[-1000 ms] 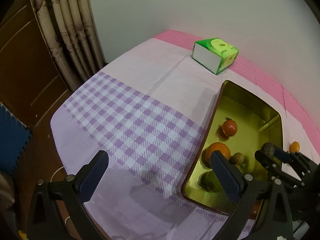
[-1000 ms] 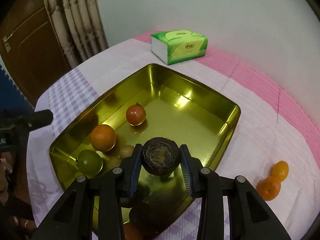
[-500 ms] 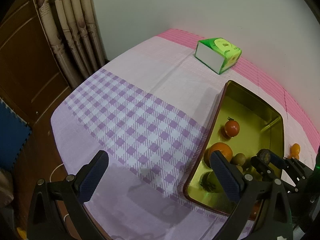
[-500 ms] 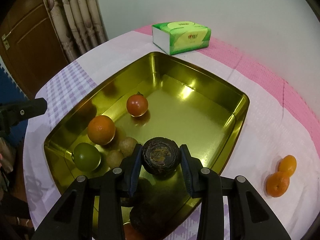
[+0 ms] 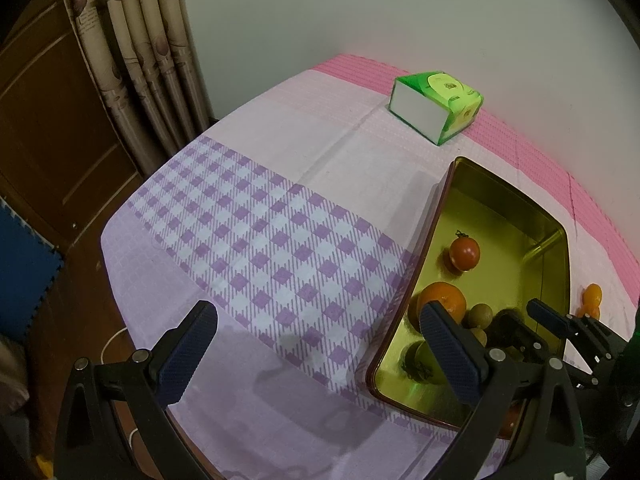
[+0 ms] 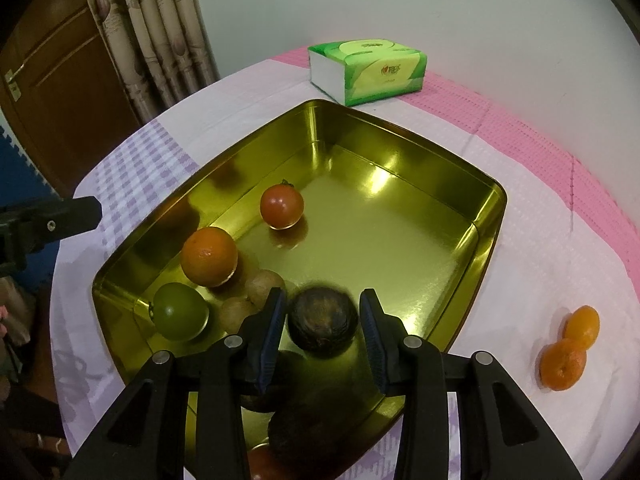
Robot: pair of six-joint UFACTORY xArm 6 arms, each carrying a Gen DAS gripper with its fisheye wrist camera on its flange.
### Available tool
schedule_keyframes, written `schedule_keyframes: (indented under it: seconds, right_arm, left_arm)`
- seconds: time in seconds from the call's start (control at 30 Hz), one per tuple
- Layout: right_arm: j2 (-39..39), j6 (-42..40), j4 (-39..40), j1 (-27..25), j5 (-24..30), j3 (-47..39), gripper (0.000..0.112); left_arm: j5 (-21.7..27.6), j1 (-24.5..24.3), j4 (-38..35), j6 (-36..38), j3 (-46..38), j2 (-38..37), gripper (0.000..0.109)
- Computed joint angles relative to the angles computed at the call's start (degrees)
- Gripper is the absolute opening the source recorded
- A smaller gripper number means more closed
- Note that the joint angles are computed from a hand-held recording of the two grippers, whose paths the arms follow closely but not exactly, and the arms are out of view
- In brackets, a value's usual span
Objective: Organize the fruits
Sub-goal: 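Carry the dark fruit into the gold tray and open the right tool, then withdraw the right tool from the tray back over the table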
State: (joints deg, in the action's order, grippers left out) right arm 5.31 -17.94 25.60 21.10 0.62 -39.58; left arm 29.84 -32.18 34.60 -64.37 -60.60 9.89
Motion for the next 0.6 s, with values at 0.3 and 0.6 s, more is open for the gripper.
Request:
schedule_keyframes:
  seconds: [0.3,0.6]
  right_arm:
    - [-4.13,-11.53,14.33,2.54,-2.42,1.62,0.051]
    - [-11.45,-11.88,16.10,-1.40,-5.37,8.37,0.057]
  left_arm:
    - [0.16,-0.11,0.23,-0.07,-0.29,0.22,0.101]
    - [0.78,-0.32,1.30,-0.80,-0.53,0.42,0.101]
